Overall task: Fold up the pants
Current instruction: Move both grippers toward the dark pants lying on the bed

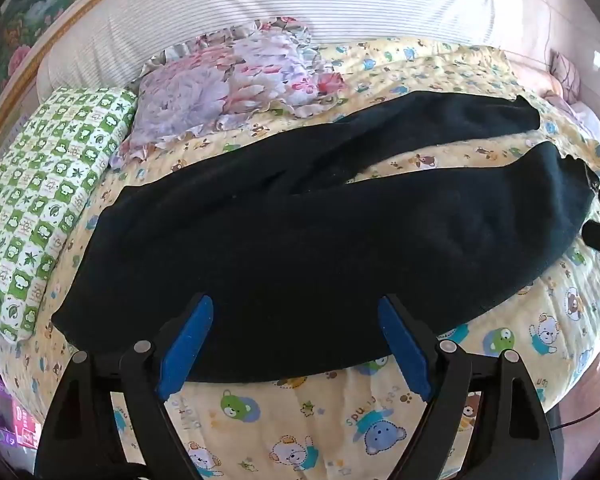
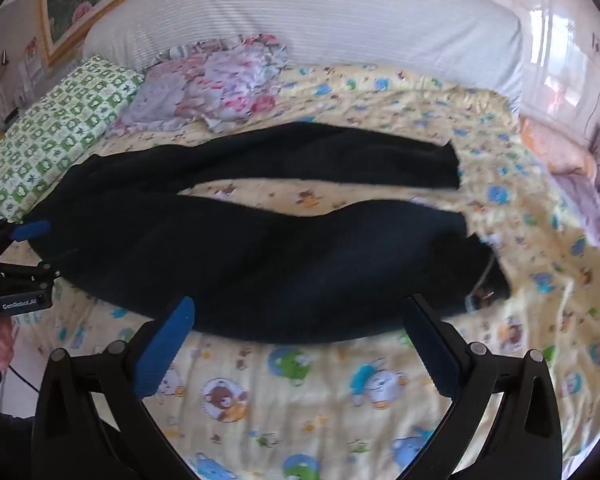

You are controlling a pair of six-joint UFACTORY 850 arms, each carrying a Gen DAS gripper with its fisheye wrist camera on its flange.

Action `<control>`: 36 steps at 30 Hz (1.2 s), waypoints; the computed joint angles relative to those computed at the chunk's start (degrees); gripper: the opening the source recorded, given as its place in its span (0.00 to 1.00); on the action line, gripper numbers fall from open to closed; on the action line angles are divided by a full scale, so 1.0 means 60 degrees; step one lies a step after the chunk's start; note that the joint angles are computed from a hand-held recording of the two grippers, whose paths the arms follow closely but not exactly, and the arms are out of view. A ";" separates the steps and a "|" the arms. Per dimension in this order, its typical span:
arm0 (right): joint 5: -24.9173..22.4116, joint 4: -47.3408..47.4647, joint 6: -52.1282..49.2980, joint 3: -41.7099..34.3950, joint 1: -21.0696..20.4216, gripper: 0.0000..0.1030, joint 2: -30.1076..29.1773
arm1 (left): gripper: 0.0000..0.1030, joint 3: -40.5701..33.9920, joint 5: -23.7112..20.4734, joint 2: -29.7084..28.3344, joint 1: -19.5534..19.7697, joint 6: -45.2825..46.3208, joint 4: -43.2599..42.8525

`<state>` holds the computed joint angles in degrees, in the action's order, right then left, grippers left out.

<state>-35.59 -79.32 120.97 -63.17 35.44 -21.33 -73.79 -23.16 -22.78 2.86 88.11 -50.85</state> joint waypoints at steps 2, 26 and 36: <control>-0.0146 -0.0001 0.0093 -0.0088 0.0075 1.00 -0.0031 | 0.83 0.0011 -0.0206 0.0002 0.0175 0.0378 -0.0502; 0.0701 -0.1442 0.2152 0.0217 -0.0031 1.00 0.0205 | 0.83 0.0474 0.0196 0.0561 0.0100 0.1443 -0.1524; 0.0546 -0.1631 0.2321 0.0229 0.0000 1.00 0.0325 | 0.83 0.0397 0.0125 0.0563 0.0095 0.1298 -0.1374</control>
